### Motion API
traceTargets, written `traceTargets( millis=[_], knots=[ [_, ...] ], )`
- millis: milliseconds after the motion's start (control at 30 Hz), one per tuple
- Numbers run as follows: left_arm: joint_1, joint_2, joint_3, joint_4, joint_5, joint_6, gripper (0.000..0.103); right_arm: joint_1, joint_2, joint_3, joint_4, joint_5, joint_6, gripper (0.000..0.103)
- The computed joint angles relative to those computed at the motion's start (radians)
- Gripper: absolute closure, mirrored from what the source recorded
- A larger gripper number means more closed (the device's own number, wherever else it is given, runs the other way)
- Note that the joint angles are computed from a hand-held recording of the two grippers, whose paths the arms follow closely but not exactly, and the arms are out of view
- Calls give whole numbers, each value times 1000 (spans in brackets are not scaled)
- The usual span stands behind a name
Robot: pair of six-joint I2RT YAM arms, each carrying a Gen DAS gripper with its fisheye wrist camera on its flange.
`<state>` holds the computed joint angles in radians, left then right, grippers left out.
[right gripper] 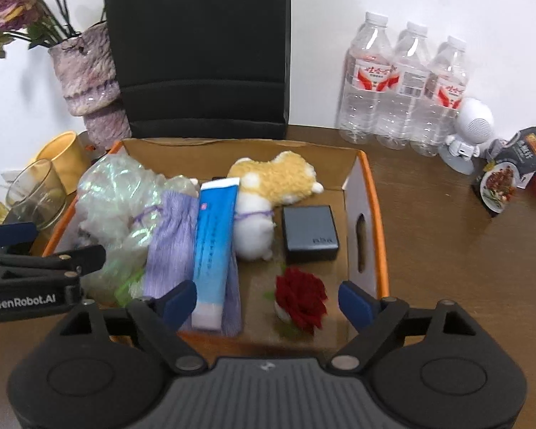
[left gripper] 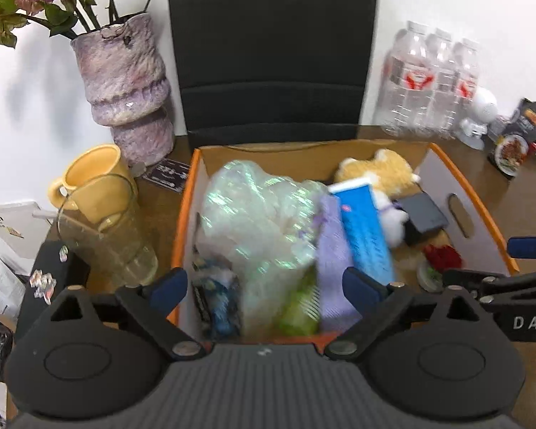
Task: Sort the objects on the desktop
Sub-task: 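Withdraw both grippers from the box back over the table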
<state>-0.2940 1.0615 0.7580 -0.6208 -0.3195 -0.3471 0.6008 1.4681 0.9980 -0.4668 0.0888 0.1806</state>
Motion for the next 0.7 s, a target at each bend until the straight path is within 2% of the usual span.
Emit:
traceTargets(
  millis=[67,200,367,467,600,667,700],
  knots=[
    [-76,-41,3,-51,-27,-42,6,-6,-64,-34,-29,-6,-7,16],
    [-275,-94,27,-156,-145,-154,5,-21,-257,-133,-78,3,-11,13],
    [-566,-108,74,-319,-293,-375,4,-26,-521,-217,-224,23,7,12],
    [-736,-115,84,-409,-375,-508,4,2,-671,-249,-323,34,21,7],
    [-878,-127,38,-482,-453,-662,3,95,-807,-317,-365,59,55,5],
    [-963,-153,-3,-541,-483,-799,3,134,-852,-367,-352,62,99,5],
    [-1037,-161,-24,-600,-510,-916,2,152,-880,-399,-341,62,128,5]
  ],
)
